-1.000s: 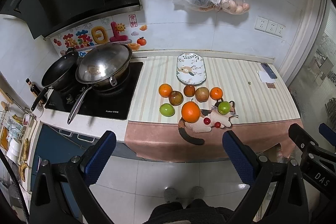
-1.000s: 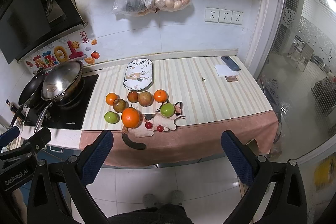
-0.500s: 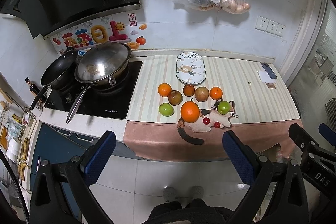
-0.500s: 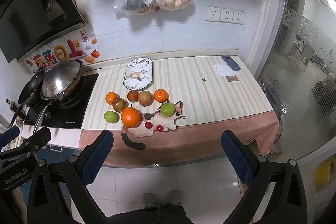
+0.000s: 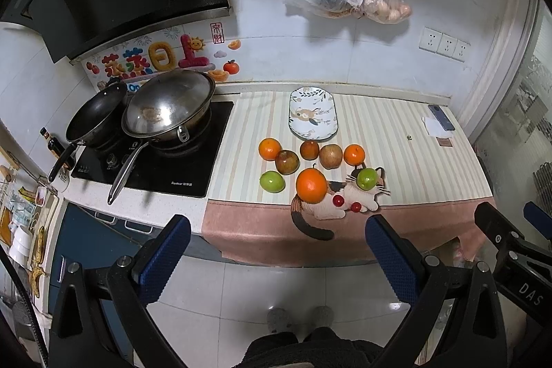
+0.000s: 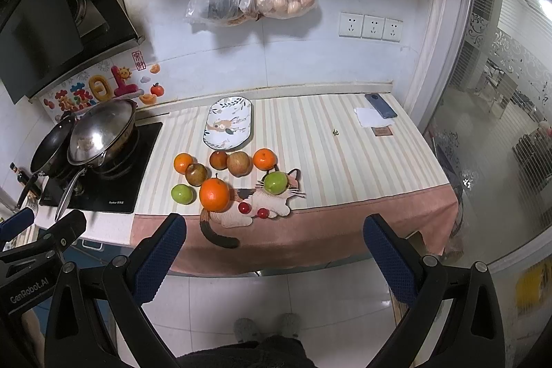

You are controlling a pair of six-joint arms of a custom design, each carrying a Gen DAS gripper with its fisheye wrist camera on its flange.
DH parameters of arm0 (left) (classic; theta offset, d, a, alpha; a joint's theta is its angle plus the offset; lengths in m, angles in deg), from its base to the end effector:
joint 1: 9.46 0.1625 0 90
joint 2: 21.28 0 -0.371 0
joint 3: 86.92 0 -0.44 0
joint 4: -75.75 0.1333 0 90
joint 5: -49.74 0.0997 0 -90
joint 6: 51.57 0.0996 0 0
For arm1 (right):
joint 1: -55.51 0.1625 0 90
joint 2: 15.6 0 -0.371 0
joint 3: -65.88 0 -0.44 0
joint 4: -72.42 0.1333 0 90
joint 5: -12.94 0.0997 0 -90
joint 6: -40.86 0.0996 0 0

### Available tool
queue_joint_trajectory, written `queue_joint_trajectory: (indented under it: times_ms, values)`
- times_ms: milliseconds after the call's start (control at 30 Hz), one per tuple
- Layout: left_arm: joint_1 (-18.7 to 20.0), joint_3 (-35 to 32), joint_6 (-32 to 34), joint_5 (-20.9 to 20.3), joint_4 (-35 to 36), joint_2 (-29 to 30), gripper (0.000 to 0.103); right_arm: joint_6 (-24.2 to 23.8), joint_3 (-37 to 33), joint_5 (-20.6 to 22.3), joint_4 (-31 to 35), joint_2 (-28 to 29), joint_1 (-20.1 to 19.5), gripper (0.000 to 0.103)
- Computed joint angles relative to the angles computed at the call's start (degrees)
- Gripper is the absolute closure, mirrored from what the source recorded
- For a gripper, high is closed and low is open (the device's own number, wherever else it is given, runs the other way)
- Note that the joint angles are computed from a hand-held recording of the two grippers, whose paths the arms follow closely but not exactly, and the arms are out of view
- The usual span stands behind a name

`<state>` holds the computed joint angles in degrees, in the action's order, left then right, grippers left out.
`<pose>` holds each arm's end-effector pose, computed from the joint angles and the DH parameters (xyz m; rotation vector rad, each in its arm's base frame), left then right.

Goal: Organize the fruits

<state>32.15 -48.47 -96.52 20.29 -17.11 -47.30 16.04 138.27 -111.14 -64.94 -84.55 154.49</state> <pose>-0.4918 -0.7311 0.1657 0.1719 2.1758 -0.8005 0.1860 -0.6808 0.4921 0.4022 -2.3155 0.8330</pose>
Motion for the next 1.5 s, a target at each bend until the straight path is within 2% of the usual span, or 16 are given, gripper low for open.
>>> queue_joint_trajectory:
  times_ms: [1167, 1400, 1500]
  values:
    - [0.5, -1.7, 0.6, -0.4, -0.1, 1.3, 0.000, 0.6, -2.6, 0.0, 1.5, 2.1, 0.0, 0.000]
    - [2.8, -4.4, 8.4, 1.0, -8.1, 3.6, 0.000, 3.8, -3.5, 2.4, 1.2, 3.8, -0.9, 0.000]
    - [4.6, -8.1, 11.6, 1.6, -9.5, 6.1, 0.000, 6.2, -5.8, 4.5, 3.2, 5.8, -1.7, 0.000]
